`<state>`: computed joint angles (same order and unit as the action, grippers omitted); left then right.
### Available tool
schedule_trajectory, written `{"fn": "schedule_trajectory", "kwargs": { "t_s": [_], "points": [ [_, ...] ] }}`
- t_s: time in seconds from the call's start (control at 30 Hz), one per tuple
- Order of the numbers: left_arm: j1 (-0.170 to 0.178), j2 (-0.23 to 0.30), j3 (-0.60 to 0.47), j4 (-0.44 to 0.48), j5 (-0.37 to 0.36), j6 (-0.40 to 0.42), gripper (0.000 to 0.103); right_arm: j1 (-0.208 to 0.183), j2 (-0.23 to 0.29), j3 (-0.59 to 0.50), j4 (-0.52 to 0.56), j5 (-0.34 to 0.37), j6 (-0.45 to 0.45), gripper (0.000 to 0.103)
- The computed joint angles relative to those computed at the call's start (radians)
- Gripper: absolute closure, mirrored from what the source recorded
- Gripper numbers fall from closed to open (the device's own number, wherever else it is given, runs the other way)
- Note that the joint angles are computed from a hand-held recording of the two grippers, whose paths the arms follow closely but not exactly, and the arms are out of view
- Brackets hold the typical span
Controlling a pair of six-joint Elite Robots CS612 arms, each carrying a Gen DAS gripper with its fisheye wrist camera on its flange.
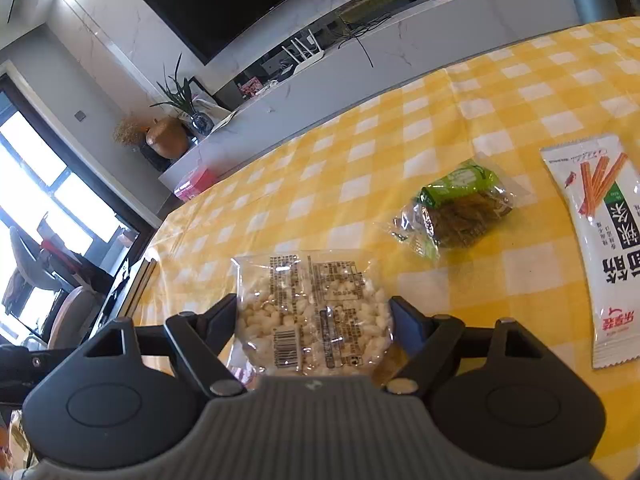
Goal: Organize snacks
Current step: 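Lift the puffs bag with the right gripper while the left closes on the red Mimi bag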
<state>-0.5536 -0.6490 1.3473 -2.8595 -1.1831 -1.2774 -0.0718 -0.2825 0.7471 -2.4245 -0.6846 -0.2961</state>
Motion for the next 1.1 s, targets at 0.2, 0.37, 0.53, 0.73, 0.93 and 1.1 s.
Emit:
{"fn": "schedule_trajectory", "kwargs": {
  "t_s": [0.2, 0.37, 0.53, 0.73, 0.93, 1.1],
  "points": [
    [-0.001, 0.001, -0.002, 0.003, 0.001, -0.001, 0.035, -0.009, -0.022, 0.044, -0.050, 0.011, -0.021, 0.025],
    [-0.001, 0.002, -0.005, 0.005, -0.001, 0.000, 0.035, -0.025, -0.088, 0.149, -0.153, -0.028, -0.115, 0.025],
    [0.000, 0.005, -0.009, 0.009, -0.007, 0.005, 0.035, -0.038, -0.182, 0.298, -0.220, -0.200, -0.315, 0.025],
    [-0.003, 0.008, -0.019, 0.024, -0.009, 0.017, 0.035, -0.037, -0.229, 0.447, -0.417, -0.430, -0.526, 0.024],
    [-0.005, 0.013, -0.027, 0.037, -0.010, 0.031, 0.035, -0.049, -0.233, 0.455, -0.348, -0.401, -0.530, 0.003],
    [-0.006, 0.025, -0.039, 0.028, -0.013, 0.052, 0.035, -0.050, -0.221, 0.426, -0.321, -0.424, -0.377, 0.003]
  ]
}}
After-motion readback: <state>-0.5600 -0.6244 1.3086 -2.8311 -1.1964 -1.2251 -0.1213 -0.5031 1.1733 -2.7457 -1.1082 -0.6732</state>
